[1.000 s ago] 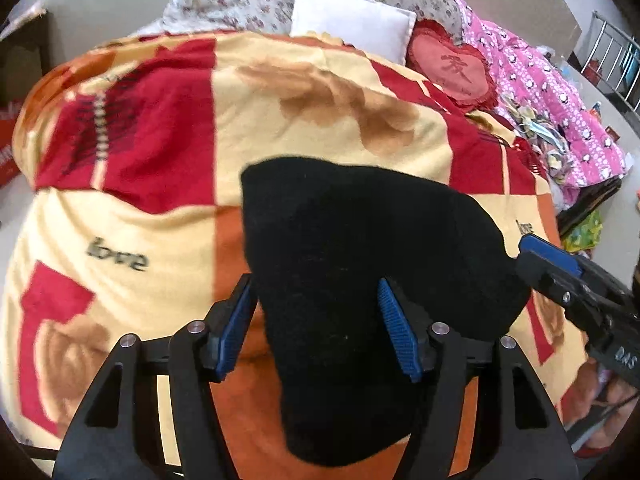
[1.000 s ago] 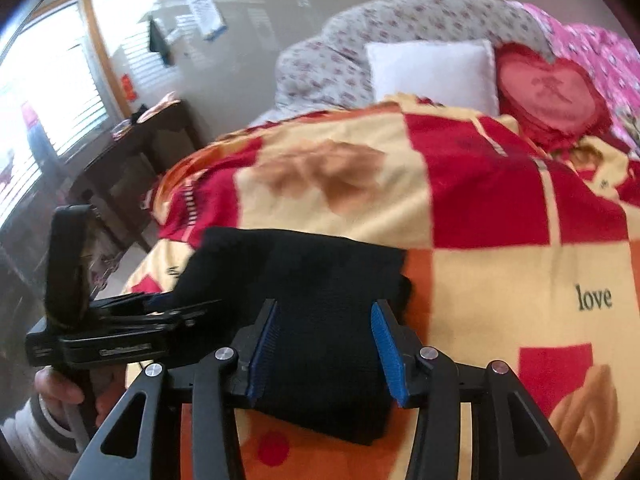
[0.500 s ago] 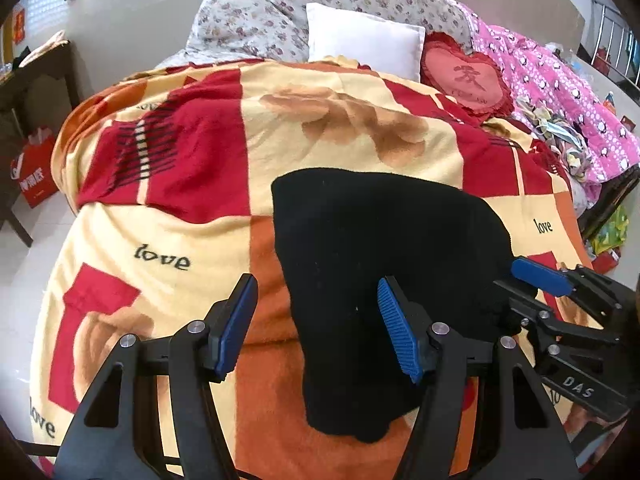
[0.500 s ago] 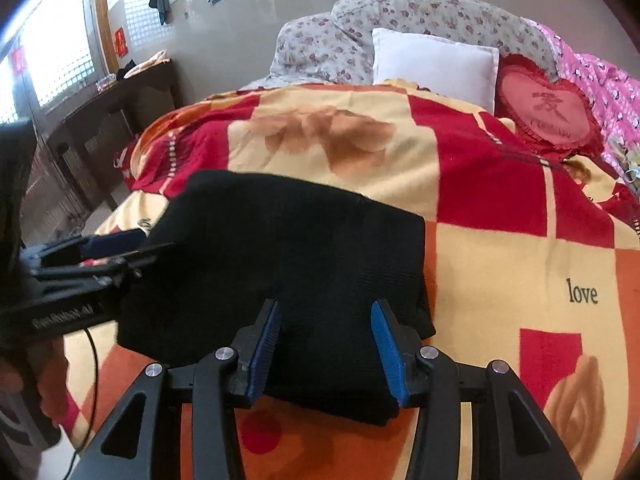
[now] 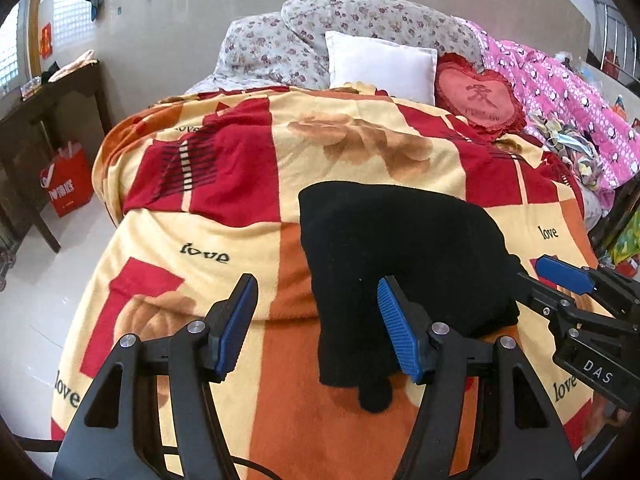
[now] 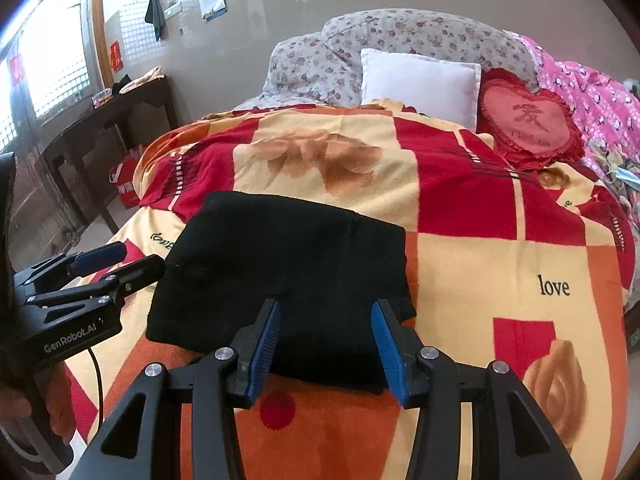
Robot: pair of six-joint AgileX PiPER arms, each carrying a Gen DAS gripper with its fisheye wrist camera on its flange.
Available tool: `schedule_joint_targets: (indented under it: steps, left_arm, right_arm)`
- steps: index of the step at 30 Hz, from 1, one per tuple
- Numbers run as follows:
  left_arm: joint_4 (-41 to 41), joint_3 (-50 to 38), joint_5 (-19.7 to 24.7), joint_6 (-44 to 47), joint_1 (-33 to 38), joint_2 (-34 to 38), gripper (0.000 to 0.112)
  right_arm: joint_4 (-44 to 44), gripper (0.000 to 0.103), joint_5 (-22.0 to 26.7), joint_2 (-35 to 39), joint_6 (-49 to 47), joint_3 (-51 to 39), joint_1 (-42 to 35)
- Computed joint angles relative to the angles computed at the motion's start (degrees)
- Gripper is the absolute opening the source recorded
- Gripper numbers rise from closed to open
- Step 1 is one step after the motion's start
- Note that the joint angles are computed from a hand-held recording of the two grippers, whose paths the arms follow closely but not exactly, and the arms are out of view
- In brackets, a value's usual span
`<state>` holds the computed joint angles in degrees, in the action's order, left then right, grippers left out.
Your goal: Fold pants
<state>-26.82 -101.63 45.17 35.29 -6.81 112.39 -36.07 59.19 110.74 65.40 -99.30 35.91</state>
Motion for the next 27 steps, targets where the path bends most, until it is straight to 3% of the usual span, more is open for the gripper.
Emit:
schedule_joint_targets:
  steps: [16,27]
  left_arm:
    - [1.47,9.01,-6.94,0.57,-0.25,-5.91,0.062]
    - [2.35,8.84,-7.29,-0.39,-0.12,-4.97,0.062]
  right_arm:
    - [-0.31,0.046,0.5,-2.64,3.46,3.23,1.6]
    - [0.98,0.046,0.32,-1.35,2.27,1.95,1.31]
